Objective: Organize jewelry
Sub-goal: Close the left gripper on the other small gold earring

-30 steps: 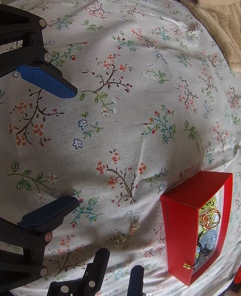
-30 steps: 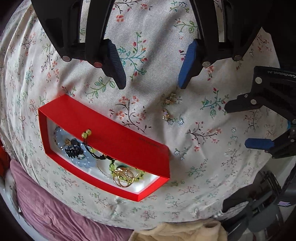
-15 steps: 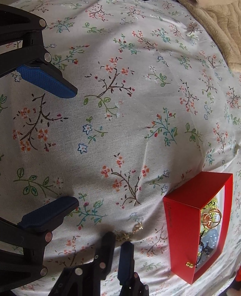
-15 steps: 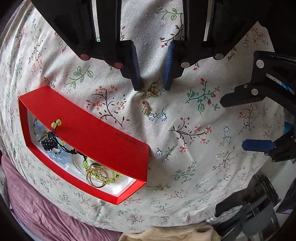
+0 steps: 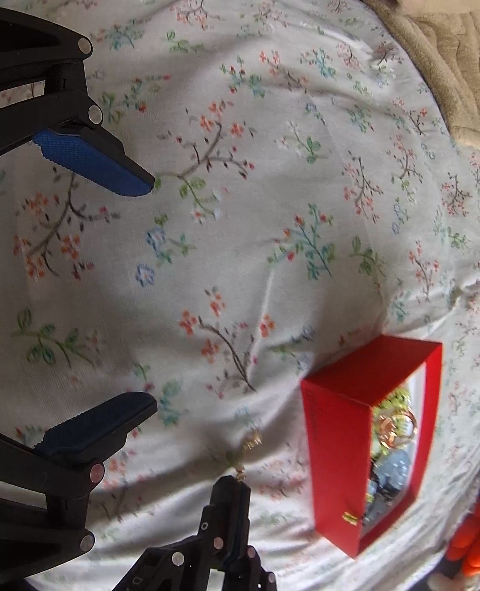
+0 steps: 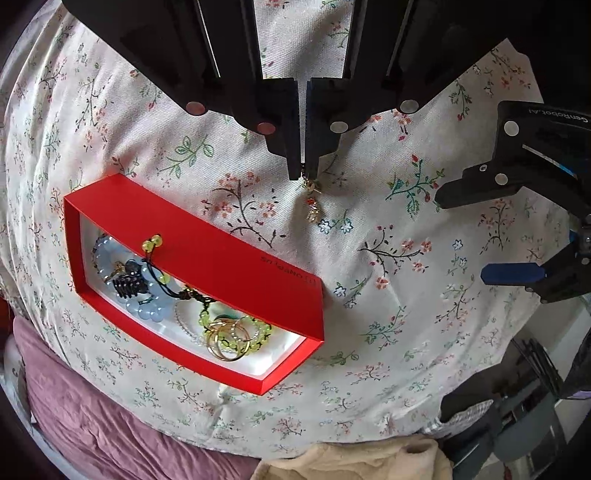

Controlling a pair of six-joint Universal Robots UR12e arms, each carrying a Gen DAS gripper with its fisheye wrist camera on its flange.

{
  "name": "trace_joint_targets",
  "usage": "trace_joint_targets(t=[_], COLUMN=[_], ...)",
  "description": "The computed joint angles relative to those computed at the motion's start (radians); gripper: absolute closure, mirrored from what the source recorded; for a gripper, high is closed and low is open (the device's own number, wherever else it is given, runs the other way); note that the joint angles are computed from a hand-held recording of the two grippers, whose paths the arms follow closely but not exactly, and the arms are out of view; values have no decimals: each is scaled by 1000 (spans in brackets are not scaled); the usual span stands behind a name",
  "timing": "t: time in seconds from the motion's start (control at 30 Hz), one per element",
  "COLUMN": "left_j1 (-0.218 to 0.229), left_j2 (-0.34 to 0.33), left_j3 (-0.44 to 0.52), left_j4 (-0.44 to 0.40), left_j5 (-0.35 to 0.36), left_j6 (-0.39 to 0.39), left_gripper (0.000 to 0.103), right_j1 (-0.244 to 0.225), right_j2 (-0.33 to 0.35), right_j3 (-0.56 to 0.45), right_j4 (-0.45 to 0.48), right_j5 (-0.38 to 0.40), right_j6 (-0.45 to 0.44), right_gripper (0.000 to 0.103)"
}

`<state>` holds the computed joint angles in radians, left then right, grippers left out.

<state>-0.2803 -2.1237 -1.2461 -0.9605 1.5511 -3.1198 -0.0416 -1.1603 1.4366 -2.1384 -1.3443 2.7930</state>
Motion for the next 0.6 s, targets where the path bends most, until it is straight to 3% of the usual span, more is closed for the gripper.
trace_joint_targets(t=[0.1, 0.17, 0.3, 0.37, 0.53, 0.6], left_j1=[-1, -2, -9, -14, -26, -32], left_j2=[-6, -12, -20, -25, -44, -54], left_j3=[4, 11, 18, 22, 38, 48], left_j4=[14, 15, 20, 29, 53, 59], left_j5=[-28, -45, -74, -89, -131, -125], left_j6=[-3, -3, 2, 17, 67, 86], left_gripper=[16, 24, 31, 43, 59, 61], right_j1=[-13, -21, -36, -42, -56, -61], right_j2=[-5, -10, -20, -23, -29, -33], right_j3=[3, 7, 15, 16, 19, 22], right_j4=[5, 5, 6, 11, 26, 26], right_j5=[5, 7, 3, -5, -22, -18], right_j6=[17, 23, 27, 34, 50, 49], right_gripper=[101, 101, 101, 101, 101, 101])
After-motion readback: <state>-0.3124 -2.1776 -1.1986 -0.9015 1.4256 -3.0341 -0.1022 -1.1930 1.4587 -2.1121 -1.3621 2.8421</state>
